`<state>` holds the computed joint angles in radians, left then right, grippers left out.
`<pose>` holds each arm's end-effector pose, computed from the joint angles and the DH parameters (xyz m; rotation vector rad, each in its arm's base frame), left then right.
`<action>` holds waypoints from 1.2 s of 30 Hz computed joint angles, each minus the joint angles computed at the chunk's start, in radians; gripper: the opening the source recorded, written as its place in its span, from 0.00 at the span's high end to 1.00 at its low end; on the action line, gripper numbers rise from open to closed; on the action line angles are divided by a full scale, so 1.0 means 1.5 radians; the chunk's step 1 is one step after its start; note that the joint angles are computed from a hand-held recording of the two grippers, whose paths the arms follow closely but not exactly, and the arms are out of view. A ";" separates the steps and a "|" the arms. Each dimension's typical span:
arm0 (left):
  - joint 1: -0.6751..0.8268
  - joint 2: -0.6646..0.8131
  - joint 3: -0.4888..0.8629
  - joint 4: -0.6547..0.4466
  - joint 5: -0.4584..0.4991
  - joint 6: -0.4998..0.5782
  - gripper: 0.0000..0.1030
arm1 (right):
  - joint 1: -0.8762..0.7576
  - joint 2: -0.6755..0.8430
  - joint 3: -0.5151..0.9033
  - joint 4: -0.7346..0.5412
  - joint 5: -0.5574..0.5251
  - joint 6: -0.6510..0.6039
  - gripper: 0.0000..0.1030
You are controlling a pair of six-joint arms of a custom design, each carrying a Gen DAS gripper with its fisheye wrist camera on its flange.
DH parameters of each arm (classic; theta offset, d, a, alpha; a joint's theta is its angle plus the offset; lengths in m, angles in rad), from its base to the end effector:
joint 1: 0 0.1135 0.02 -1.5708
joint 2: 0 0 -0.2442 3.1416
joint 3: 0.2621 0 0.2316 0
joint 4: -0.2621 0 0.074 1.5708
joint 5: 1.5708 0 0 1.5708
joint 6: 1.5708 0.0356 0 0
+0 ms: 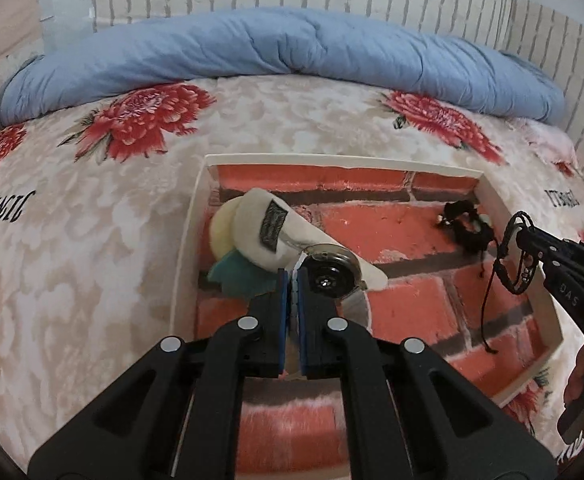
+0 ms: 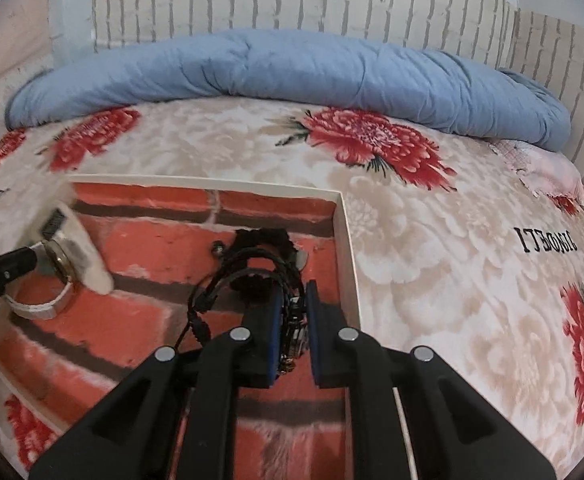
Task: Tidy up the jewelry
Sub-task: 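Carry the watch and bracelet over the brick-pattern tray with both grippers, then open both grippers to release the watch and bracelet into the tray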
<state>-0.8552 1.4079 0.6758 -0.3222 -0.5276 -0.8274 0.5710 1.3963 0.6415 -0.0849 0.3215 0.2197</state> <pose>0.1701 -0.1683 0.1585 -0.1387 2.4173 -0.0408 0.2195 0.1276 0.1642 -0.2671 2.3399 -0.0053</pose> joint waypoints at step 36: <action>0.014 0.005 0.078 -0.137 -0.042 0.005 0.28 | -0.066 0.031 0.055 -0.078 -0.109 -0.036 0.43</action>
<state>-0.8346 1.4159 0.7927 -0.5282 -0.5908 -0.8202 0.4718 1.4430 0.7234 -0.2020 0.1580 0.1662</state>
